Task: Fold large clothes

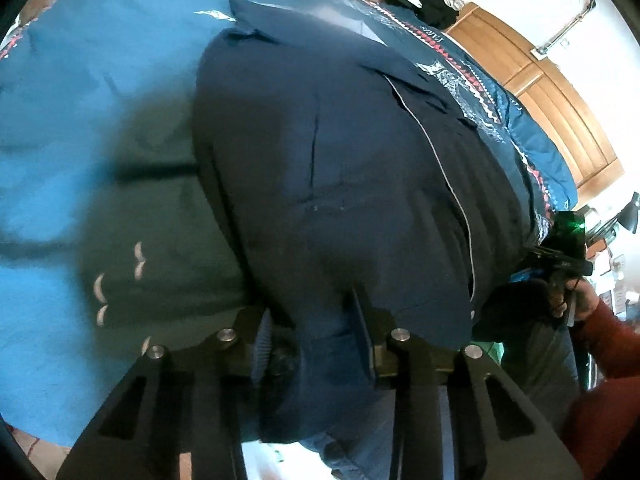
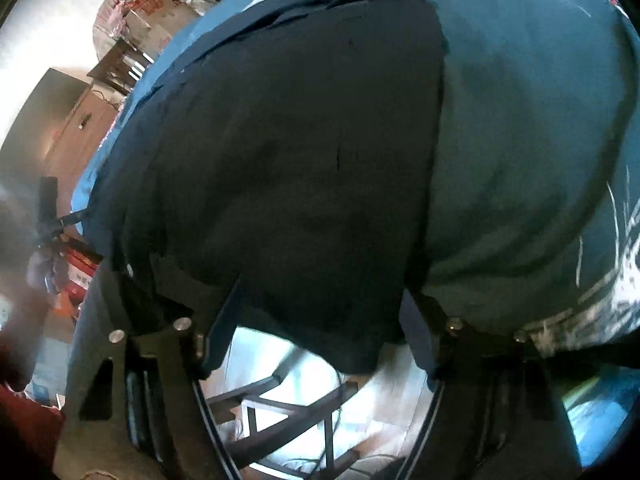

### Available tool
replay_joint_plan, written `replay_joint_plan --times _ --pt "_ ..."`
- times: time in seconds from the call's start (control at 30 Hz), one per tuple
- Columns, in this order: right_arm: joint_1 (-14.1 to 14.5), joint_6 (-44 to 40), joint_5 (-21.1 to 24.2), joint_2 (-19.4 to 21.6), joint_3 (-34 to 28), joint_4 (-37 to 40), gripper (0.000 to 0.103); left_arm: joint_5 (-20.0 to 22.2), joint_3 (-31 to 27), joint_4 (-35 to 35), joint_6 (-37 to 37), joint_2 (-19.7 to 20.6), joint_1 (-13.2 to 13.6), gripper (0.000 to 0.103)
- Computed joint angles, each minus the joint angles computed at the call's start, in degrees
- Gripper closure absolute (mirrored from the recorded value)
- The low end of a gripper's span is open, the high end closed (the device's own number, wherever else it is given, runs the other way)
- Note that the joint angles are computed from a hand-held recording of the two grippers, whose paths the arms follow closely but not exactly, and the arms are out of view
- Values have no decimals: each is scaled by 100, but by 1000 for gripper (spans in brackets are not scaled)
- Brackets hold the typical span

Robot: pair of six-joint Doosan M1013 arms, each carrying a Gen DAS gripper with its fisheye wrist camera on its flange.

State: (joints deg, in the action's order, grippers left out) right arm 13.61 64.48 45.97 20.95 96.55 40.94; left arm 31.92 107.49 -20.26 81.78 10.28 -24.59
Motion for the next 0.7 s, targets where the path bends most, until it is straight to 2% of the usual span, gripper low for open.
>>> replay_joint_plan --times 0.03,0.07,0.1,0.17,0.33,0.4,0.5,0.53,0.6,0.7 --pt "3 -48 28 -6 -4 77 32 63 -43 16 -20 29 -8 80" --pt "6 -53 33 -18 -3 111 47 62 -57 -113 68 45 8 91" --pt "-28 -11 39 -53 22 87 72 43 -70 -336 173 46 28 93" --pt "-158 -239 68 -154 108 582 89 54 -117 -418 217 -1 5 93" --pt "-177 -575 22 -362 97 881 93 -111 -215 -1120 783 -148 56 94" --pt "-239 -714 184 -325 79 1388 94 -58 -245 -1688 1191 -132 129 94" --pt "-306 -767 418 -252 24 1538 94 92 -343 -1415 973 -35 106 94" --pt "-301 -701 478 -232 -17 1464 94 86 -328 -1759 1084 -17 153 94" --pt "-416 -900 639 -254 -5 1904 95 -21 -297 -2610 1613 -32 268 94" --pt "-544 -1167 770 -213 -262 2506 97 -199 -627 -3513 2306 64 474 94"
